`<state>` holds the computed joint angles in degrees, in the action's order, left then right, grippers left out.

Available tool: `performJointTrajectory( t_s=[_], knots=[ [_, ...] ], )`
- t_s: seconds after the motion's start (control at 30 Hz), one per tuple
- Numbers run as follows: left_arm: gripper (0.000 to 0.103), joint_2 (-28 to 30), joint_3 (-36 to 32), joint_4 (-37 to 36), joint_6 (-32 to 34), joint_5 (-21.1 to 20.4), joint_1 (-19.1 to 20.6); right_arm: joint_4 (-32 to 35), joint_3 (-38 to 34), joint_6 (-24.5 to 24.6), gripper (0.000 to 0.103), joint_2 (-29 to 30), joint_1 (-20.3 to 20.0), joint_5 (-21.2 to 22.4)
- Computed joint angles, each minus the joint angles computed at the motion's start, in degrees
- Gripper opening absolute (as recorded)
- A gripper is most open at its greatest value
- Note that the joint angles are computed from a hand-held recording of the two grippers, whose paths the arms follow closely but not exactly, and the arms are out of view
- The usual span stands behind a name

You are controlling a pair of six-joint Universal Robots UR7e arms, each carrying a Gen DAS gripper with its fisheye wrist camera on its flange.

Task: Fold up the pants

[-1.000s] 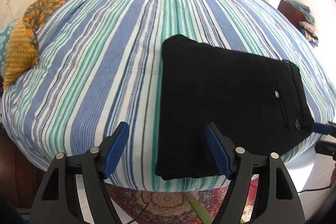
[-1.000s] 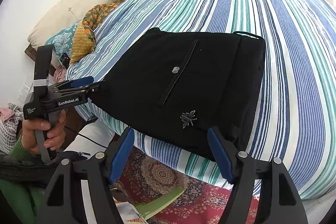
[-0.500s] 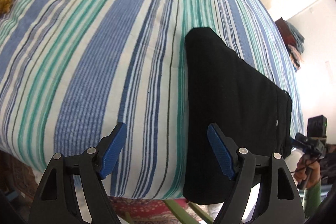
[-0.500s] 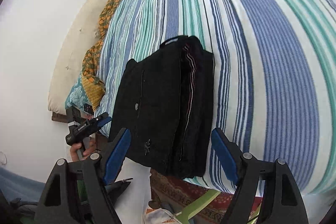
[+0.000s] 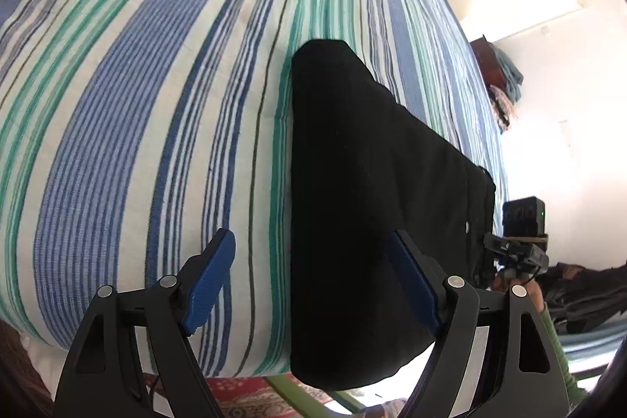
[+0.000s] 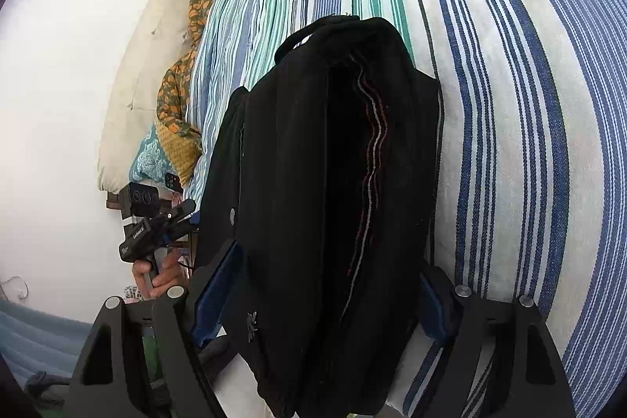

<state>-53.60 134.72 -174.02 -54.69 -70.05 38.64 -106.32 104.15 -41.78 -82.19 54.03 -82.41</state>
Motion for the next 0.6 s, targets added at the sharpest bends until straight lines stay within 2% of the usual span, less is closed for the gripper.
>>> performJointTrajectory(
  t_s=[0.13, 0.2, 0.23, 0.27, 0.33, 0.4, 0.5, 0.6],
  knots=[
    [0.082, 4.16, -3.58, 3.63, 2.86, -1.71, 0.01, -0.06, -0.26, -0.24, 0.08, 0.44, 0.49, -0.49],
    [0.08, 5.18, -3.91, 2.19, 3.13, -2.78, 0.31, -0.17, -0.17, 0.17, 0.08, 0.64, 0.95, -0.4],
    [0.064, 6.01, -4.66, 1.24, 3.44, -3.71, 0.61, -0.2, -0.29, 0.17, 0.08, 0.84, 1.14, -0.4],
    [0.062, 6.42, -5.66, 2.68, 3.08, -3.13, 0.3, -0.37, -0.27, 0.02, 0.08, 1.0, 1.25, -0.52],
    [0.041, 6.43, -7.61, 7.71, 3.57, -0.77, -1.16, -1.71, 0.35, 0.04, 0.077, 1.46, 2.52, -1.94],
    [0.032, 5.7, -8.58, 10.7, 4.03, 0.8, -2.78, -2.15, 0.49, -0.74, 0.061, 1.64, 3.94, -4.42],
    [0.029, 3.91, -9.55, 12.87, 5.38, 3.26, -5.47, -1.46, 0.35, -1.27, 0.043, 1.07, 4.39, -3.33],
    [0.029, 2.88, -11.61, 12.73, 7.98, 5.72, -6.67, 0.5, -0.08, -2.23, 0.037, -0.45, 4.93, 0.19]
  ],
)
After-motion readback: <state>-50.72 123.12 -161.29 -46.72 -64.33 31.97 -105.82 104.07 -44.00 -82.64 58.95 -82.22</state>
